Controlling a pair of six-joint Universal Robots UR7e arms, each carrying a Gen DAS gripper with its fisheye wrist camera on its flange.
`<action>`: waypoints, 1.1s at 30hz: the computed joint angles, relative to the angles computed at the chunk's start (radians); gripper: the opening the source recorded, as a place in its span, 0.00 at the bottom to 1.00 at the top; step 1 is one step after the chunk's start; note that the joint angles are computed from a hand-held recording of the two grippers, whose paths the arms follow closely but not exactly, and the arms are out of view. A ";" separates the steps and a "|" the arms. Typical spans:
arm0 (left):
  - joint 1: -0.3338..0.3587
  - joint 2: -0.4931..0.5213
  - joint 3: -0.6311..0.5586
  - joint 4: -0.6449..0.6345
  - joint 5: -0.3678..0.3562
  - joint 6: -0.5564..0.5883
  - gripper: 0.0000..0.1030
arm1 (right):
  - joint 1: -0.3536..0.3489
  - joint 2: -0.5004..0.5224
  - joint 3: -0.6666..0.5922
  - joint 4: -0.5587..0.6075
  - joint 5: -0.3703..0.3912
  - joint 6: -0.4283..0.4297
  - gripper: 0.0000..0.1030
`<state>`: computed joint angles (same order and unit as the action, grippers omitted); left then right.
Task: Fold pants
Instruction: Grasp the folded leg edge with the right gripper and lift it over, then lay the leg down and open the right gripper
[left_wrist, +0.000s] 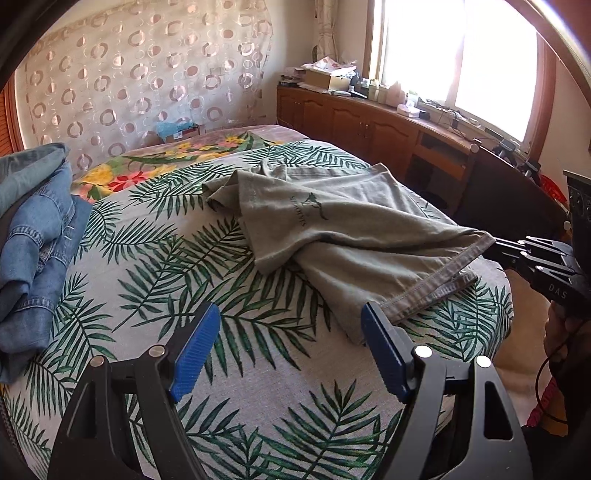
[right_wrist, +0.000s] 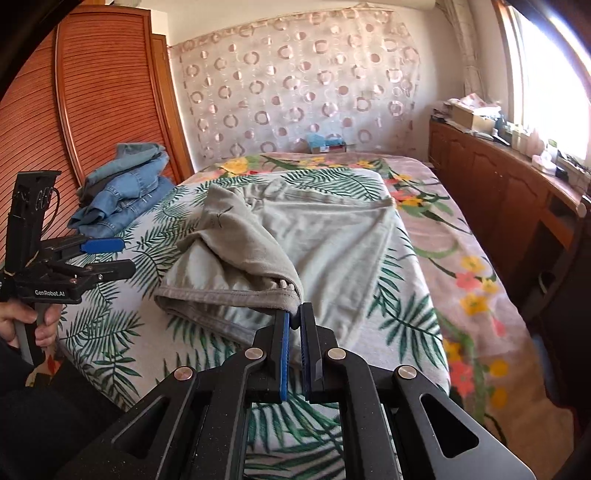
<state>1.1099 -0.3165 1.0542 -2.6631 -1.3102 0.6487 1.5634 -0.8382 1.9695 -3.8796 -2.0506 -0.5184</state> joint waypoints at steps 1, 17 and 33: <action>-0.001 0.002 -0.002 0.003 -0.001 0.001 0.77 | -0.002 -0.003 0.006 0.000 -0.003 0.005 0.05; -0.012 0.041 -0.039 0.025 0.017 -0.001 0.77 | 0.009 -0.037 0.037 0.054 -0.044 0.063 0.05; 0.001 0.041 -0.052 0.011 0.019 -0.018 0.77 | 0.019 -0.074 0.061 0.041 -0.073 0.053 0.11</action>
